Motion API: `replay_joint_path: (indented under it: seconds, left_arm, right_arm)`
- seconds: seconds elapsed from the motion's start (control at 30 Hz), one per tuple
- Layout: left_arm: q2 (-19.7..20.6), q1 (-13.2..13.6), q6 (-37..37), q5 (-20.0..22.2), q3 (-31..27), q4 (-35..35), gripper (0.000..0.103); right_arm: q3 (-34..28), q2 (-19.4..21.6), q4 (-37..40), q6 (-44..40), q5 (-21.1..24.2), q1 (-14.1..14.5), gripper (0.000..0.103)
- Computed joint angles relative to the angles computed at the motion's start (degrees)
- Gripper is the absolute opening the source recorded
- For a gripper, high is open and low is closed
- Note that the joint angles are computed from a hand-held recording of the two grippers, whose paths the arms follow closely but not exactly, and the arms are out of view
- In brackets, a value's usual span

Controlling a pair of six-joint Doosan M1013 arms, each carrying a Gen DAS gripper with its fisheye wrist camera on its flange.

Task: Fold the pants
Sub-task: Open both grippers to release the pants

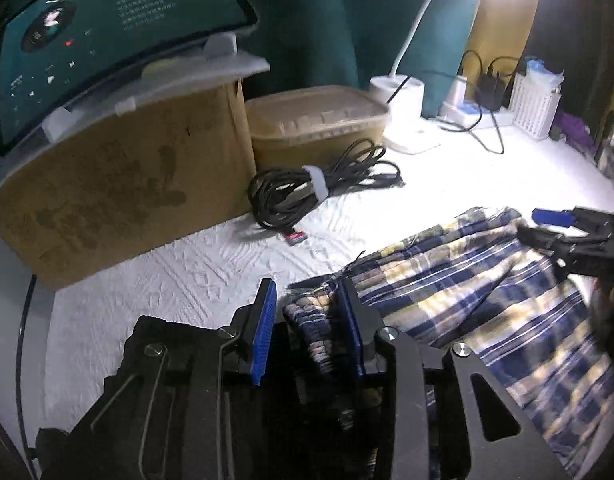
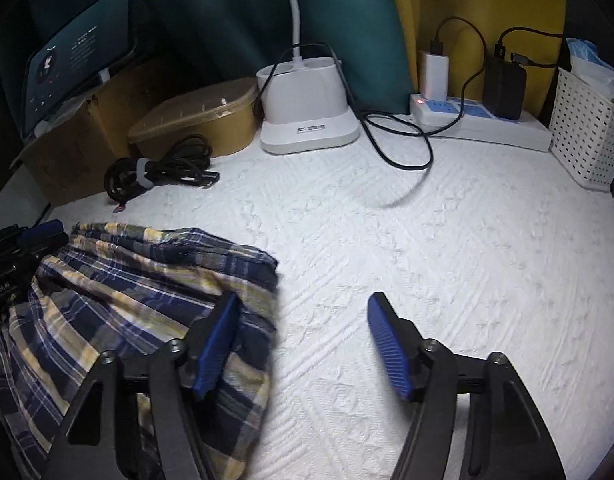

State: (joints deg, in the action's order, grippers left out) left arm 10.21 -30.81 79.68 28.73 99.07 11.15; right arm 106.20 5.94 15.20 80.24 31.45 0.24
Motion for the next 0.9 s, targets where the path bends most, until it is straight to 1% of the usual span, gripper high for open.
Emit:
replay_joint_path:
  seconds: [0.1, 0.17, 0.2, 0.27, 0.3, 0.33, 0.37, 0.4, 0.47, 0.5, 0.53, 0.6, 0.63, 0.7, 0.77, 0.9]
  left_arm:
    - [-0.25, -0.12, -0.71, -0.16, 0.17, 1.13, 0.033]
    - [-0.98, 0.29, -1.14, -0.4, 0.32, -0.77, 0.033]
    - [-1.41, 0.51, -1.36, -1.11, 0.51, -1.75, 0.033]
    - [-3.18, 0.93, -3.6, -3.97, 1.89, -2.17, 0.033]
    - [-3.87, 1.37, -1.71, -4.74, 2.31, -5.42, 0.033]
    - [-4.79, 2.05, 2.78, -5.59, 3.01, -11.58, 0.033]
    - [-5.11, 2.28, 5.27, -5.69, 3.2, -14.73, 0.033]
    - [-5.46, 2.46, 8.27, -5.42, 3.49, -18.06, 0.033]
    - [-5.63, 2.99, 17.53, -3.74, 3.9, -27.39, 0.033]
    - [-5.51, 2.98, 19.46, -2.8, 3.94, -29.9, 0.033]
    - [-5.25, 2.82, 18.83, -1.96, 4.04, -29.41, 0.033]
    - [-4.79, 2.11, 13.91, -0.66, 4.04, -23.48, 0.033]
    - [-4.31, 2.13, 12.81, 0.11, 4.1, -22.36, 0.034]
    - [-3.89, 2.39, 12.12, 0.31, 4.4, -22.46, 0.036]
    - [-3.99, 2.74, 12.83, -0.18, 4.88, -23.95, 0.036]
    - [-4.96, 2.36, 8.77, -1.18, 5.24, -20.81, 0.036]
  right_arm:
    - [0.46, -1.01, -5.85, 5.43, -0.95, 0.56, 0.07]
    - [0.84, -1.98, -7.49, 7.64, -0.96, 0.65, 0.07]
    - [1.03, -2.42, -7.03, 7.11, -0.87, 0.61, 0.07]
    - [1.65, -3.47, -4.57, 4.35, -0.55, 0.54, 0.07]
    - [1.88, -3.86, -3.29, 3.07, -0.22, 0.55, 0.07]
    - [2.17, -4.29, -2.73, 2.25, 0.13, 0.76, 0.07]
    - [2.33, -4.48, -3.15, 2.33, 0.31, 1.08, 0.07]
    - [2.48, -4.55, -3.83, 2.66, 0.51, 1.51, 0.07]
    - [2.79, -4.5, -5.15, 3.43, 0.84, 2.05, 0.07]
    - [2.89, -4.32, -6.22, 4.47, 0.98, 2.32, 0.07]
    - [2.96, -4.13, -6.8, 5.09, 1.3, 2.44, 0.07]
    - [3.3, -3.99, -7.31, 5.63, 1.29, 2.46, 0.07]
    - [3.45, -4.01, -7.39, 5.64, 1.32, 2.42, 0.07]
    - [3.74, -4.3, -7.76, 5.97, 1.19, 2.33, 0.07]
    - [4.1, -4.84, -8.14, 6.54, 1.04, 2.2, 0.07]
    - [4.75, -6.16, -6.64, 5.97, 1.44, 1.95, 0.07]
